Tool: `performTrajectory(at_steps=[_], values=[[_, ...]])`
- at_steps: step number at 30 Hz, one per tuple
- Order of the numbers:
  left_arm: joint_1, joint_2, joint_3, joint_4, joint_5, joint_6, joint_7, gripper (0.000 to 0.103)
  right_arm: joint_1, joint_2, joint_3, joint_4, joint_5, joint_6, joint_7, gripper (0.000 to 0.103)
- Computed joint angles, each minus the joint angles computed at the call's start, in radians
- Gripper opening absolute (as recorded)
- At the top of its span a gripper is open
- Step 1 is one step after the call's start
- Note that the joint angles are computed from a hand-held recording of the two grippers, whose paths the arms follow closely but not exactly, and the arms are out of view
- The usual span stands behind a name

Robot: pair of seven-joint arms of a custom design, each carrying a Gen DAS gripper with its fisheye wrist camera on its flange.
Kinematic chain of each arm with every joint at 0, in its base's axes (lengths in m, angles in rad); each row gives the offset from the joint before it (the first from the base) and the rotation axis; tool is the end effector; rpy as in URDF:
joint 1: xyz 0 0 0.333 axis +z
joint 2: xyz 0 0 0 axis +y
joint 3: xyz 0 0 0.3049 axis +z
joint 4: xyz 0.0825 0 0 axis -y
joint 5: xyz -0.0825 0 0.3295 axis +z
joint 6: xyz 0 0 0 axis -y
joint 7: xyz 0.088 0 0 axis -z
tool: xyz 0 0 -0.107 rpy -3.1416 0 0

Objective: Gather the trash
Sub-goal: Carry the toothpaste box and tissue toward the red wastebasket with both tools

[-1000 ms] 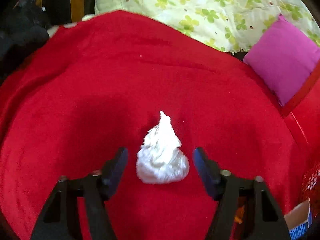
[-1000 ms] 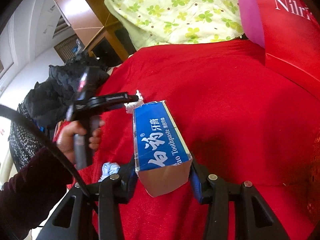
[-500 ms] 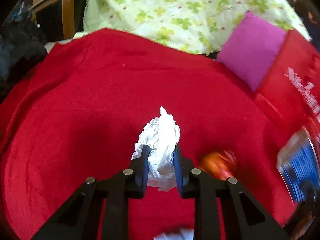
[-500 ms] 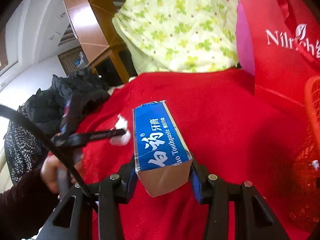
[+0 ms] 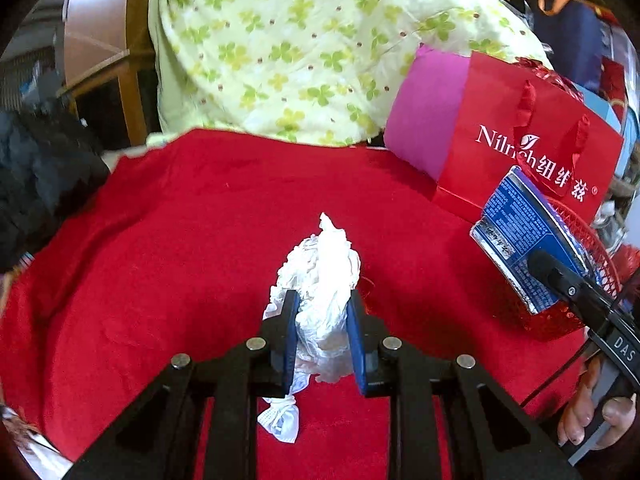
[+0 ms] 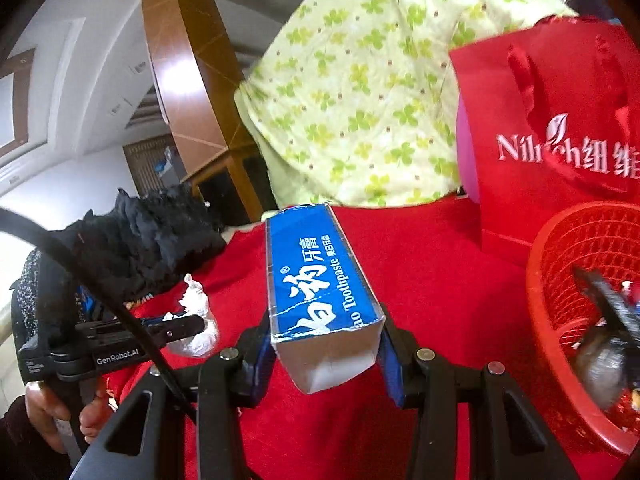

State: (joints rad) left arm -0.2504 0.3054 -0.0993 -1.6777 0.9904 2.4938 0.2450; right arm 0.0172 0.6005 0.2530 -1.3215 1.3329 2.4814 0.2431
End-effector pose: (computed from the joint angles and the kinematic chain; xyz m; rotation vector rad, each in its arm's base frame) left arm 0.5958 -0.2142 0.4908 -1.9053 1.3663 -0.6349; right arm 0.6935 0.1373 0.4640 -1.6643 0.8898 -0.1445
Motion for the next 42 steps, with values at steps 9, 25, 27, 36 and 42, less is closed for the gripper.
performTrajectory(at_steps=[9, 25, 27, 36, 42], values=[[-0.056, 0.001, -0.015, 0.05, 0.047, -0.121, -0.017, 0.024, -0.039, -0.107, -0.02, -0.153, 0.179, 0.011, -0.125, 0.048], [-0.104, 0.009, -0.031, 0.069, 0.089, -0.162, 0.011, 0.024, -0.026, -0.219, -0.11, -0.304, 0.34, -0.018, -0.254, 0.048], [-0.108, 0.017, -0.031, 0.076, 0.085, -0.166, 0.015, 0.024, -0.022, -0.213, -0.115, -0.298, 0.343, -0.015, -0.255, 0.048], [-0.126, 0.065, -0.025, 0.122, 0.052, -0.177, 0.048, 0.024, -0.031, -0.191, -0.112, -0.278, 0.337, -0.024, -0.237, 0.048], [-0.146, 0.094, -0.017, 0.156, 0.039, -0.194, 0.07, 0.025, -0.036, -0.205, -0.112, -0.299, 0.358, -0.036, -0.266, 0.048]])
